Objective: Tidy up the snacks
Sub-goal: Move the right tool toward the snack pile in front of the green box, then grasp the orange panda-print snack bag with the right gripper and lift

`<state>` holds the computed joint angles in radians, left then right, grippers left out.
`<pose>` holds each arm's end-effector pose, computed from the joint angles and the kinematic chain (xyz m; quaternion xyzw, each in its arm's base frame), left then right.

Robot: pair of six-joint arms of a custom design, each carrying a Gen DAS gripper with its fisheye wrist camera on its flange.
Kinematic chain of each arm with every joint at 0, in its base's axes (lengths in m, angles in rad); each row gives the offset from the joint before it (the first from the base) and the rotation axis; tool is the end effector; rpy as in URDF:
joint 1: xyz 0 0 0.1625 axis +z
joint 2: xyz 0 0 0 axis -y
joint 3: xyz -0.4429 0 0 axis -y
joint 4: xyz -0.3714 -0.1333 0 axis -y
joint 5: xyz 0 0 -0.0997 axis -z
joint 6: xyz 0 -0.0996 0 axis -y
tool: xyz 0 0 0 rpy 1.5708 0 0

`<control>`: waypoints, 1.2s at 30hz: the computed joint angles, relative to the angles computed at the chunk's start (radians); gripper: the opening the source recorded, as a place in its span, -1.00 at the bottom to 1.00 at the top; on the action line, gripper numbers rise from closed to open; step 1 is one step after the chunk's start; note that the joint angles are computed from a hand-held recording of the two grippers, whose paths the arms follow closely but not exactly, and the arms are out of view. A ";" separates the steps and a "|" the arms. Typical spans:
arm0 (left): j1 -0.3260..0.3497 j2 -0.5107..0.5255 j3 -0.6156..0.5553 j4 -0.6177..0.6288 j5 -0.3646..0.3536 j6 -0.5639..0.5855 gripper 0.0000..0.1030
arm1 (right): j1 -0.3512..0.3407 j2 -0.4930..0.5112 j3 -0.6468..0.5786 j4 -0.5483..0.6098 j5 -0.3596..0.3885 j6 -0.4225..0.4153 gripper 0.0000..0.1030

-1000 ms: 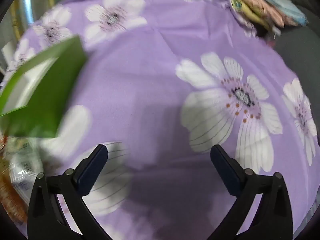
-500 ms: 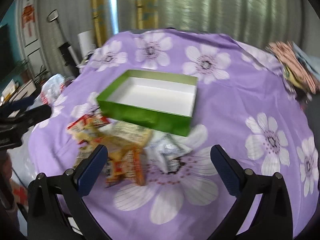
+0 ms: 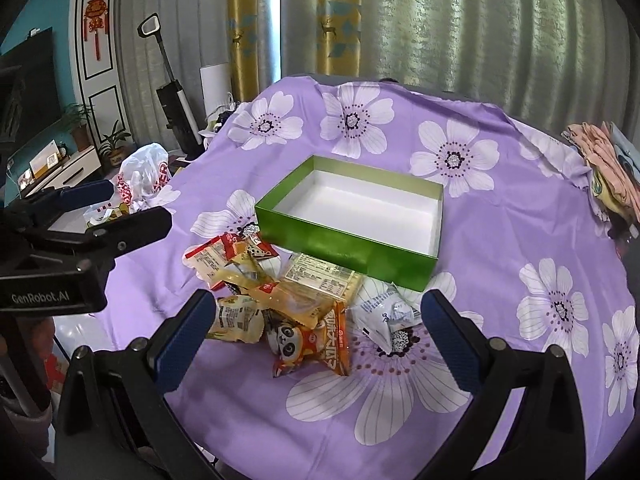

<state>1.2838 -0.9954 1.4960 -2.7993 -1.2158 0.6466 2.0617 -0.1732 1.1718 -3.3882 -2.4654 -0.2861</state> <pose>-0.0381 -0.7222 0.3524 0.3578 0.8497 -0.3152 0.2250 0.4031 -0.6361 -0.0432 0.1540 -0.8307 0.3976 0.3580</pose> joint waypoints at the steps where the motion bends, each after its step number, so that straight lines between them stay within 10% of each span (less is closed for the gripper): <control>1: 0.000 -0.004 0.004 -0.001 -0.002 0.001 0.97 | 0.001 -0.001 0.001 0.001 0.002 0.004 1.00; 10: 0.000 -0.013 0.001 0.043 -0.028 -0.006 0.97 | 0.000 -0.006 0.018 -0.002 0.009 0.019 1.00; 16: 0.037 0.012 -0.092 0.287 -0.117 -0.102 0.97 | -0.015 -0.015 0.057 -0.017 0.029 0.049 1.00; 24: 0.119 0.079 -0.212 0.580 -0.262 -0.184 0.97 | -0.069 -0.051 0.180 -0.031 0.137 0.118 1.00; 36: 0.159 0.115 -0.205 0.667 -0.396 -0.168 0.97 | -0.161 -0.039 0.238 -0.027 0.319 0.152 0.76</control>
